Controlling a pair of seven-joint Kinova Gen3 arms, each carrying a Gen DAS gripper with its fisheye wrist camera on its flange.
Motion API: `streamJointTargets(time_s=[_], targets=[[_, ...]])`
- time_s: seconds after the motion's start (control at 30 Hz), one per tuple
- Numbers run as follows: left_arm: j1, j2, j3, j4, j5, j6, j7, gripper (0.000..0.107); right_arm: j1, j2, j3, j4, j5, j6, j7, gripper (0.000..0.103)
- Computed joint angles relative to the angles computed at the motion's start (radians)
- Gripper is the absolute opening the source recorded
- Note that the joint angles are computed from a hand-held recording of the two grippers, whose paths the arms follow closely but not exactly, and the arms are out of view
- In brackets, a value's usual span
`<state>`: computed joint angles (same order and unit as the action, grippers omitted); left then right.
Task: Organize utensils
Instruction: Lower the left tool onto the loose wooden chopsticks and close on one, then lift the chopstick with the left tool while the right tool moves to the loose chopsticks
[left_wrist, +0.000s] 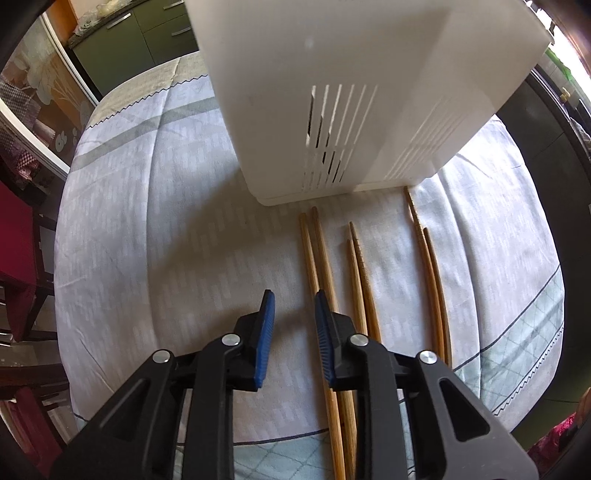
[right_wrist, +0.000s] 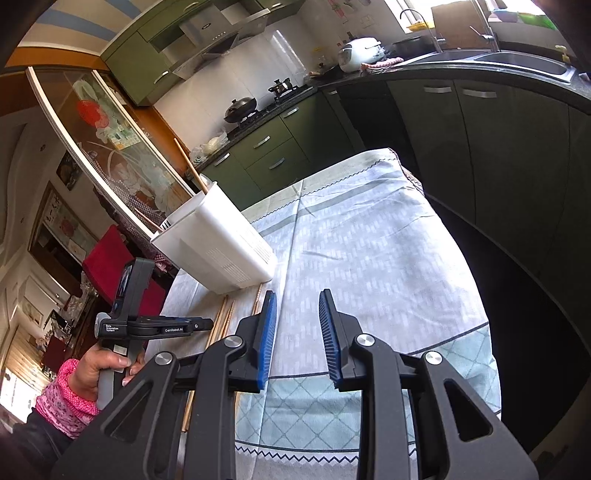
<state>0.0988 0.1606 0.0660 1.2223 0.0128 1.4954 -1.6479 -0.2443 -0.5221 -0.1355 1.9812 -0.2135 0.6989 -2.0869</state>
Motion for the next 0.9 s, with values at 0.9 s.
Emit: streamJointTargets(time_s=[0.9], targets=[[0.0,-0.23,-0.02,0.197,0.071,-0.239,-0.029,0.006,0.072,0.131,-0.313,-0.095,0.327,0.113,-0.238,0.031]])
